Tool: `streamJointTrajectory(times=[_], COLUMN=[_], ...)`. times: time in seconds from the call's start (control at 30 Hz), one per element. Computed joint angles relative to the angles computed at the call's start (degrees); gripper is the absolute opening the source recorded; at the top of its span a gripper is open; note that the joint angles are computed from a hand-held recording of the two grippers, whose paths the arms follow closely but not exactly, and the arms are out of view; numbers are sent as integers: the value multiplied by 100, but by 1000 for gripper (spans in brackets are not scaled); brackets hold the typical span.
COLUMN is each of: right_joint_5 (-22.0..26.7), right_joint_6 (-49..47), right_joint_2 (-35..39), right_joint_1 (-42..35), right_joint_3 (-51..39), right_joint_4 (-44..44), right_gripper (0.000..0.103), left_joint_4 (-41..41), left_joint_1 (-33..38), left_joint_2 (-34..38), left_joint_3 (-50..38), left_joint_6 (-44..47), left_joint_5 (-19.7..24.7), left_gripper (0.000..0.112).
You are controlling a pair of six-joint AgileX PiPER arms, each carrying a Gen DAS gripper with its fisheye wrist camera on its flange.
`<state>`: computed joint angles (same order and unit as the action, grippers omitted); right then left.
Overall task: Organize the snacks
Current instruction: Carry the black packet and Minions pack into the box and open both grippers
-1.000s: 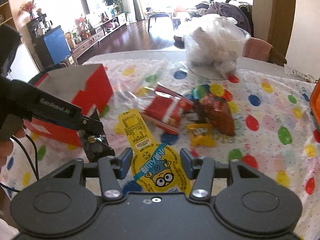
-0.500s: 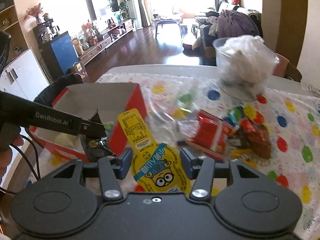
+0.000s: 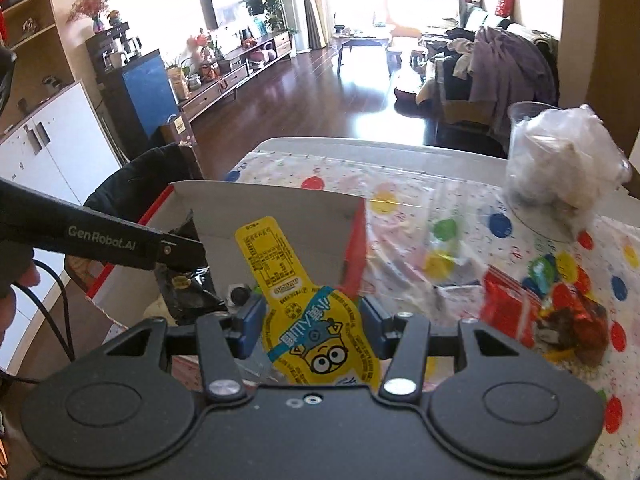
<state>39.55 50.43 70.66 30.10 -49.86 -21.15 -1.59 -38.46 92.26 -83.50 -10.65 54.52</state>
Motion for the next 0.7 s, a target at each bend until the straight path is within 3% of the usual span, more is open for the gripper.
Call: streamJointTrajectory(times=[0.4, 0.7], right_joint_5=[-208, -85], right_joint_6=[-153, -635], right_joint_2=[1648, 2749], right_joint_1=[151, 316], right_joint_3=[-1057, -1733], right_joint_4=[-143, -212], right_gripper=[51, 50], left_joint_4=[271, 663], left_joint_1=[675, 853], left_joint_2=[663, 1307], left_joint_3=[-345, -671], left_joint_6=[767, 934], left_joint_5=[157, 327], left_gripper=[44, 44])
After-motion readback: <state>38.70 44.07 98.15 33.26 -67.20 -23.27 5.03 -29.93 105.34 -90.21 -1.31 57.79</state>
